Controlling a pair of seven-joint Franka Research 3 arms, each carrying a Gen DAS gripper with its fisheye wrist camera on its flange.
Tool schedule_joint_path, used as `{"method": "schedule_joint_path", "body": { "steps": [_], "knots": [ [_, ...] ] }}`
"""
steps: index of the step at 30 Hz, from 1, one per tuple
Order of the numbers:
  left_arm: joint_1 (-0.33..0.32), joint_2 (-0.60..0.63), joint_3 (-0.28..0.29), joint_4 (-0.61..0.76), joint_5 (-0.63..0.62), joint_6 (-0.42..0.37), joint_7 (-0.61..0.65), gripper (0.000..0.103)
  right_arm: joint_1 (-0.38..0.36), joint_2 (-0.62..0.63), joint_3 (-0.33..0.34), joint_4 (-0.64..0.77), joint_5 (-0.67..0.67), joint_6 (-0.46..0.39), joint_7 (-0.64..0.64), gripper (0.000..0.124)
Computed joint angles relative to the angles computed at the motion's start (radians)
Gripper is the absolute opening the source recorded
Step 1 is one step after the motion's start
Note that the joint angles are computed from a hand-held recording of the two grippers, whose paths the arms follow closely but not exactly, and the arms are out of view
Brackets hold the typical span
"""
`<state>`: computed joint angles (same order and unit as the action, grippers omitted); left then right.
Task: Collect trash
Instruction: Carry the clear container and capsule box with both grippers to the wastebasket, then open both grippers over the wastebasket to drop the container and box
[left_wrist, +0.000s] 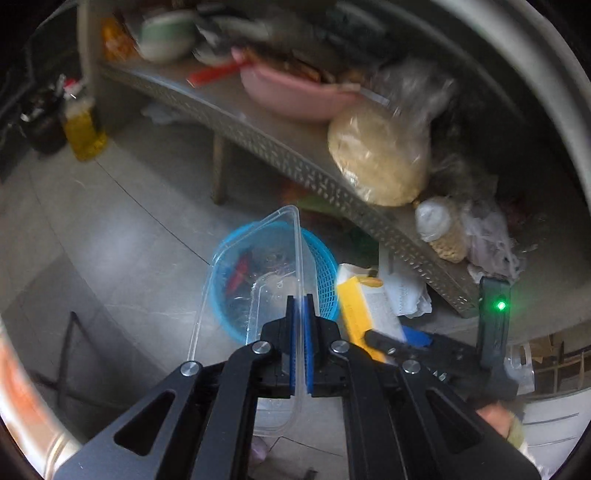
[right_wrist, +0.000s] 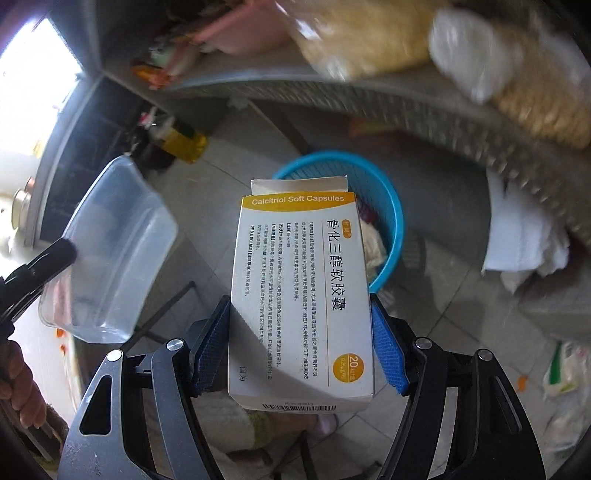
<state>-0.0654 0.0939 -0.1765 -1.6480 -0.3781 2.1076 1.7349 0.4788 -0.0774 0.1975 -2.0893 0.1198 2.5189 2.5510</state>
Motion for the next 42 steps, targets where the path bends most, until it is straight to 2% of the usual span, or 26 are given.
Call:
{"method": "schedule_joint_path", "body": {
  "steps": [6, 7, 8, 10, 12, 14, 20, 26, 29, 33, 38, 40, 42],
  "knots": [
    [-0.021, 0.208, -0.038, 0.174, 0.03, -0.047, -0.094, 0.004, -0.01, 0.125, -0.027, 0.064, -0.03, 0.037, 0.002, 0.069],
    [-0.021, 0.225, -0.043, 0.187, 0.034, -0.047, -0.106, 0.009, -0.009, 0.142, -0.034, 0.074, -0.042, 0.035, 0.003, 0.069],
    [-0.02, 0.25, -0.047, 0.208, 0.038, -0.052, -0.124, 0.022, -0.008, 0.168, -0.043, 0.093, -0.063, 0.023, 0.011, 0.07],
    [-0.015, 0.263, -0.047, 0.219, 0.055, -0.055, -0.168, 0.04, -0.006, 0.205, -0.054, 0.106, -0.057, 0.012, 0.003, 0.07],
    [0.006, 0.242, -0.054, 0.188, 0.029, -0.036, -0.18, 0.041, -0.001, 0.222, -0.066, 0.121, -0.065, -0.019, 0.022, 0.072],
    [0.019, 0.216, -0.058, 0.168, 0.019, -0.036, -0.161, 0.042, 0.003, 0.214, -0.07, 0.103, -0.062, -0.012, 0.022, 0.072],
    [0.056, 0.089, -0.036, 0.084, -0.04, 0.003, -0.103, 0.048, 0.01, 0.201, -0.074, 0.089, -0.107, -0.012, 0.03, 0.072],
    [0.068, -0.071, 0.016, -0.013, -0.11, 0.019, -0.024, 0.053, 0.018, 0.22, -0.083, 0.112, -0.175, 0.0, 0.067, 0.072],
    [0.068, -0.19, 0.062, -0.109, -0.147, 0.043, 0.029, 0.058, 0.032, 0.216, -0.091, 0.129, -0.241, -0.02, 0.108, 0.072],
    [0.056, -0.343, 0.126, -0.246, -0.139, 0.094, 0.07, 0.064, 0.042, 0.18, -0.094, 0.103, -0.333, -0.011, 0.186, 0.072],
    [0.051, -0.537, 0.202, -0.428, -0.09, 0.144, 0.043, 0.072, 0.038, 0.125, -0.072, 0.06, -0.452, -0.084, 0.318, 0.072],
    [0.061, -0.608, 0.226, -0.491, -0.049, 0.144, 0.006, 0.072, 0.029, 0.121, -0.06, 0.043, -0.412, -0.103, 0.309, 0.069],
    [0.063, -0.659, 0.254, -0.533, -0.023, 0.133, -0.026, 0.073, 0.021, 0.126, -0.051, 0.031, -0.349, -0.104, 0.275, 0.054]
  ]
}}
